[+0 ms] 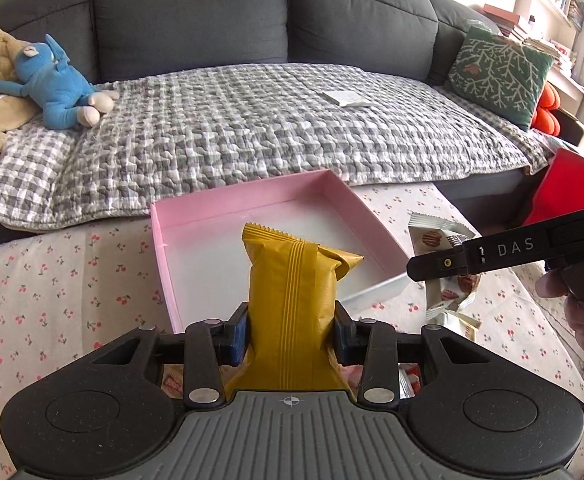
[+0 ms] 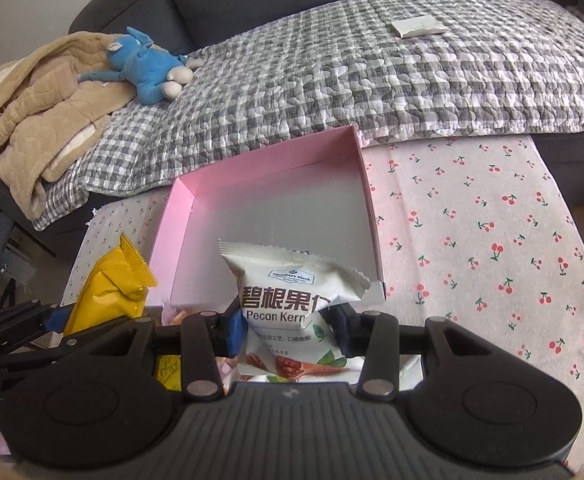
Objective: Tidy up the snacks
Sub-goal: 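Lower both held packs into the pink box and open both tools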
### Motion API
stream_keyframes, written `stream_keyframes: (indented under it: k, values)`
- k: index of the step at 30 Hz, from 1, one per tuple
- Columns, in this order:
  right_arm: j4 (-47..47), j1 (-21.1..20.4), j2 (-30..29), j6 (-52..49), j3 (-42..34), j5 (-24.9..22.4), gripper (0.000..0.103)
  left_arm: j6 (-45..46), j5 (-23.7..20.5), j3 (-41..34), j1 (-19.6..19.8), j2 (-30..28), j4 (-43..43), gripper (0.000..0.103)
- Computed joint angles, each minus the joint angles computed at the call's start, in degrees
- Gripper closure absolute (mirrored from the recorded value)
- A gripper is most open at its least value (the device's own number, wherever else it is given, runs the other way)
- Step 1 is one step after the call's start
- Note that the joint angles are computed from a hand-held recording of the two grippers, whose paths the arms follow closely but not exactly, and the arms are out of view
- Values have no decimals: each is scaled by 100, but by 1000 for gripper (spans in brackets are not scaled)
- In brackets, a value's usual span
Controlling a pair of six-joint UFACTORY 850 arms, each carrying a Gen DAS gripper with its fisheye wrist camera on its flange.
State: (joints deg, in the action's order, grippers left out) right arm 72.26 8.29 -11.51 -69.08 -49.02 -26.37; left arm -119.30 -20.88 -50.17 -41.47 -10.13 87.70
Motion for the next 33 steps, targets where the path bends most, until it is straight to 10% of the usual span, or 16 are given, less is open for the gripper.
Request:
stream_keyframes:
  k: [26, 29, 33]
  values:
    - [199, 461, -1764, -225, -1577, 748, 59, -1189, -69, -1331, 1142, -1930, 1711, 63]
    - [488, 414, -1733, -406, -1545, 647, 32, -1830, 24, -1283, 1192, -1929, 2271, 44]
    - [652, 381, -1583, -617, -1439, 616, 29, -2237, -46, -1207, 1165, -1883, 2644, 29]
